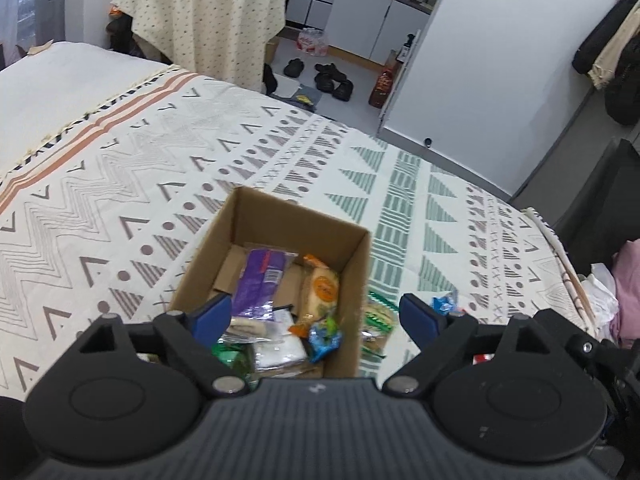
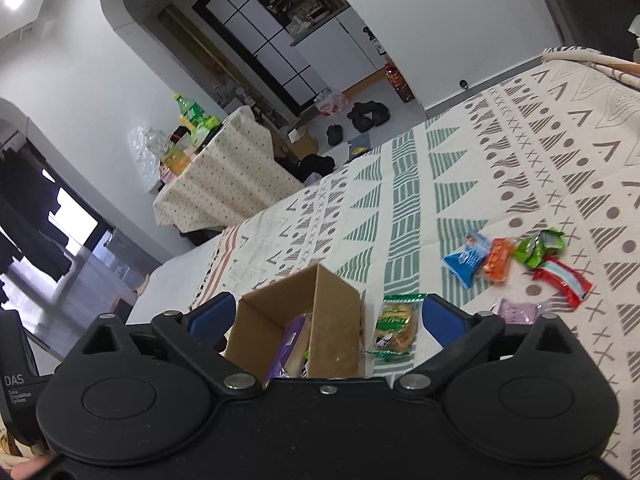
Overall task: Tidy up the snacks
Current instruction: 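Move both open tools back toward the remaining snacks on the bed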
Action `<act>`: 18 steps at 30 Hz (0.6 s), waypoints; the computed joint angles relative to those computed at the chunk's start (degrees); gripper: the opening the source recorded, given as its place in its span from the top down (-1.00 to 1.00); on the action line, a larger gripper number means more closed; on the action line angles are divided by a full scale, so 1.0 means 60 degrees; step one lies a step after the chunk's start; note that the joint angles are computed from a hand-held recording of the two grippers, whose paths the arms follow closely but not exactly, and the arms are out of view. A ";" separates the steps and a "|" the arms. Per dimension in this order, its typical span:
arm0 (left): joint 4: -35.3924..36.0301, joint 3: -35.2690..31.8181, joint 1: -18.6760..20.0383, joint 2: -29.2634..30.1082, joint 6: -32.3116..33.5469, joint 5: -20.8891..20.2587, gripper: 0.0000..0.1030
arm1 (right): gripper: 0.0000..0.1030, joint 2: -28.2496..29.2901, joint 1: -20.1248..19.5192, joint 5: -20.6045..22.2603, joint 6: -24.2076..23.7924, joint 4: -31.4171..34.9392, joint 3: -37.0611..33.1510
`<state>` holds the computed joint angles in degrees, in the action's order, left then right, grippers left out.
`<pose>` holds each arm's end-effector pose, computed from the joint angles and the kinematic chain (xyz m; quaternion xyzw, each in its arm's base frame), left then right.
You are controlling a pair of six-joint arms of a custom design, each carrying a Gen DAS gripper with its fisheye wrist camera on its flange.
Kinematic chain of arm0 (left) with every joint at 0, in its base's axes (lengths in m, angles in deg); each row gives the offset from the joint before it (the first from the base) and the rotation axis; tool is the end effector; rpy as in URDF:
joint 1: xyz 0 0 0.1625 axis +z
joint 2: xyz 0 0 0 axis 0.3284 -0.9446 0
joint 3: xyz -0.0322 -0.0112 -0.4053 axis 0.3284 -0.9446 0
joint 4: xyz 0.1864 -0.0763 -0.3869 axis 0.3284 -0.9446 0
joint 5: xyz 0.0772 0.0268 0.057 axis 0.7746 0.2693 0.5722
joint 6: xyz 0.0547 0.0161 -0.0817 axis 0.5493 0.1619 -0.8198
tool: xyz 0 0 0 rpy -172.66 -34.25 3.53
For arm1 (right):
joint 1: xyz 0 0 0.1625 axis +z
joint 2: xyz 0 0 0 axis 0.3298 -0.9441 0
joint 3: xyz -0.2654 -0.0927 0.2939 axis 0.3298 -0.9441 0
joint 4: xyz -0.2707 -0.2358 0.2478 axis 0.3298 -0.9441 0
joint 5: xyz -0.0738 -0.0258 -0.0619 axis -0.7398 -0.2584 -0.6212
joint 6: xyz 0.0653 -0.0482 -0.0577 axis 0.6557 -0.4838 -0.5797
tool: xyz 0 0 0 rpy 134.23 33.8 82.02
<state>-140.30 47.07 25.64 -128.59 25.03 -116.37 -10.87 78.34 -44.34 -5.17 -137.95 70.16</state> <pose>-0.3835 -0.6929 0.2012 -0.0825 0.8519 -0.4203 0.3012 0.2271 -0.7206 0.3326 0.1204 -0.9310 0.3440 0.0177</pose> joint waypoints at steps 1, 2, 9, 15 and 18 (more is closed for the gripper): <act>-0.0143 -0.0017 -0.0028 0.0043 0.0088 0.0031 -0.85 | -1.00 -0.0018 -0.0029 -0.0017 0.0035 -0.0042 -0.0025; -0.0268 -0.0034 -0.0062 0.0088 0.0140 0.0102 -0.95 | -1.00 -0.0049 -0.0066 -0.0019 0.0046 -0.0065 -0.0030; -0.0661 -0.0484 -0.0175 0.0507 0.0602 0.0068 -1.00 | -1.00 -0.0233 -0.0288 -0.0256 0.0213 0.0083 -0.0261; -0.1189 -0.0940 -0.0225 0.0960 0.1350 -0.0314 -1.00 | -1.00 -0.0332 -0.0459 -0.0382 0.0368 0.0046 -0.0319; -0.1576 -0.1164 -0.0222 0.1229 0.1654 -0.0444 -1.00 | -1.00 -0.0288 -0.0473 -0.0748 0.0398 -0.0040 -0.0416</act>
